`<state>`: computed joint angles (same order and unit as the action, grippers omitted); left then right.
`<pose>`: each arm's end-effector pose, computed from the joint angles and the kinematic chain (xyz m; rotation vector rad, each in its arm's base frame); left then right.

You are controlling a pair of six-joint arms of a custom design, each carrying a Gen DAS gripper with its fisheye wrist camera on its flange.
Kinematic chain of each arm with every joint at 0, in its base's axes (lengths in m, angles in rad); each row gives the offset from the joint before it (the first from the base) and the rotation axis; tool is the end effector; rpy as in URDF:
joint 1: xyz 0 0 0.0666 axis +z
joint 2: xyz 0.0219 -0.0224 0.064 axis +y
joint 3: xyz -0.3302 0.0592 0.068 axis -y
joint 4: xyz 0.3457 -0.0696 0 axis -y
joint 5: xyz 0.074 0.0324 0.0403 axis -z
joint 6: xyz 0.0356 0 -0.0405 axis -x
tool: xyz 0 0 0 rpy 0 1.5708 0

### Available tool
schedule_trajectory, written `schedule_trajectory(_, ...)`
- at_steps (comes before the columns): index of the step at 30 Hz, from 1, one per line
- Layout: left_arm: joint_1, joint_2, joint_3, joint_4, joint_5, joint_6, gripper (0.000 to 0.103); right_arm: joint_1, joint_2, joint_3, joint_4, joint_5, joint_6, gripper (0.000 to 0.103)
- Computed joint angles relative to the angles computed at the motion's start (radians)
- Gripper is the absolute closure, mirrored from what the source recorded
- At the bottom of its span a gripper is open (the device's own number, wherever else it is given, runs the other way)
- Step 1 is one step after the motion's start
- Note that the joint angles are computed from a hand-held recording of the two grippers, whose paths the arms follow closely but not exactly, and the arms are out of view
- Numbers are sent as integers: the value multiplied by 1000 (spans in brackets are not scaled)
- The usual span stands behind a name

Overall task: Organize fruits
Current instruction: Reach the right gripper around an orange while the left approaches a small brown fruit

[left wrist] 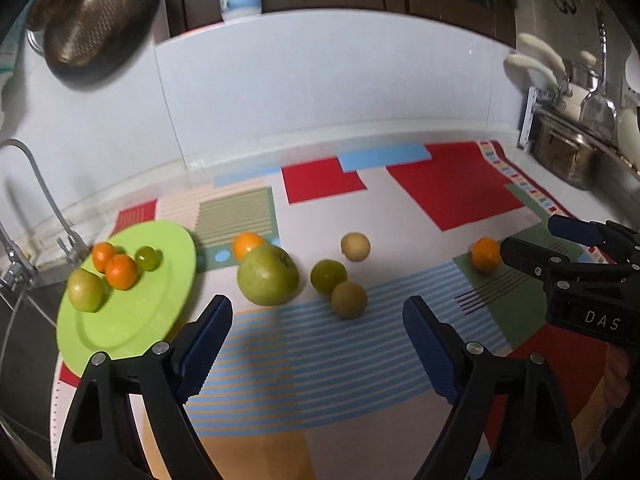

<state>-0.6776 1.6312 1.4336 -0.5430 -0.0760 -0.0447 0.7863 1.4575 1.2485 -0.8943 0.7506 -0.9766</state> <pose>0.4139 -0.3301 0.3142 0.7834 2.1840 -0.2343 0.3249 0.2906 0.3053 0.4289 2.2462 -0.1522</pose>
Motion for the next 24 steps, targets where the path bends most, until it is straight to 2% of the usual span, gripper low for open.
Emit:
schedule_trajectory(7,6,84,77,-67,23,-2,27,-49,19,-22,43,-76,17,23)
schedule_trajectory(17,9,161,155,-120,84,2,59,-103,36,-44,114,-178,53,38)
schedule_trajectory(22,13,190,187,-153,125,15,68,-117,44,-45,125,-200,56,45)
schedule_trajectory(24,13,201,199,-163,137,17,71,-121,48,-44,129,-211,59,52)
